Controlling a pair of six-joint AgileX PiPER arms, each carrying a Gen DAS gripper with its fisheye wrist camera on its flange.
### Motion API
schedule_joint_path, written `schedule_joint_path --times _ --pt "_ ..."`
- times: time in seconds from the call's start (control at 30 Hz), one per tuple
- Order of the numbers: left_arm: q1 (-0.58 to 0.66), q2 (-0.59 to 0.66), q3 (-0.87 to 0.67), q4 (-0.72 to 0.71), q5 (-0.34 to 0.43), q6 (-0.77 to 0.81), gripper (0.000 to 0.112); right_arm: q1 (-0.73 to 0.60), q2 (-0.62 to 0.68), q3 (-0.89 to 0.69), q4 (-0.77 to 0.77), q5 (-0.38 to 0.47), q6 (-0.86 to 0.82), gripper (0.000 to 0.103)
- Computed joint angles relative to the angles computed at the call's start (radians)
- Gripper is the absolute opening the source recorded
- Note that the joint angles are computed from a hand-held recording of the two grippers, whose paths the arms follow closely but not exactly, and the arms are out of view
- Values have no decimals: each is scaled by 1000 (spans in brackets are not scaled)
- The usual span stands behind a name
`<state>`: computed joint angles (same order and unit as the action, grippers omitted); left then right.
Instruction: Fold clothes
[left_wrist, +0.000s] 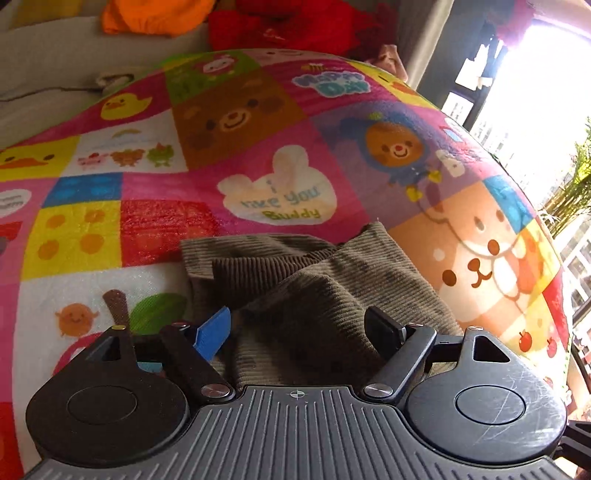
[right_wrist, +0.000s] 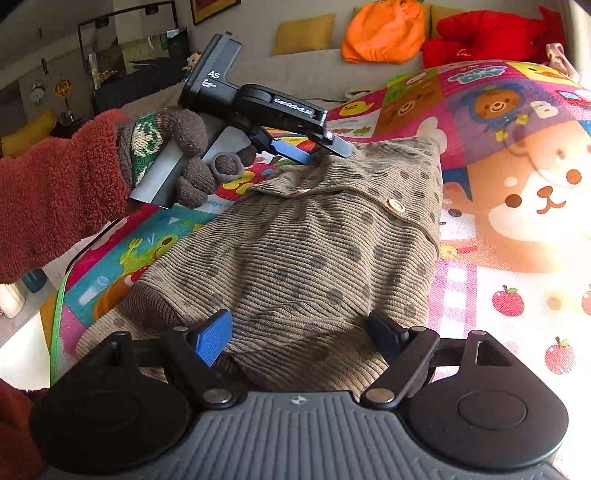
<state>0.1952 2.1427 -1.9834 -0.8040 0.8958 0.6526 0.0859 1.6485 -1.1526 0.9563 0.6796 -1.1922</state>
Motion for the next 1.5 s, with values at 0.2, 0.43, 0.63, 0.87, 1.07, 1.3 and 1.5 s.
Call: schedule_joint_path --times 0.2,0.43,0.63,0.87,1.07,1.3,1.5 --pt "33 -209 313 -283 100 269 92 20 -50 51 -85 -120 34 87" --pt "33 -368 707 -326 143 431 94 -13 -19 39 -142 -92 95 95" --pt "55 -424 839 -382 106 567 94 -74 27 -114 -55 -55 163 103" --pt "90 -401 739 -337 190 499 95 43 187 -211 -226 -179 364 103" --pt "48 -268 485 -410 56 406 100 11 223 -244 -187 -96 393 103" --pt "-46 72 27 -118 -65 -29 100 -11 246 -337 -260 27 438 103" --pt "-38 56 91 -181 -84 94 100 -9 340 -579 -259 9 513 103"
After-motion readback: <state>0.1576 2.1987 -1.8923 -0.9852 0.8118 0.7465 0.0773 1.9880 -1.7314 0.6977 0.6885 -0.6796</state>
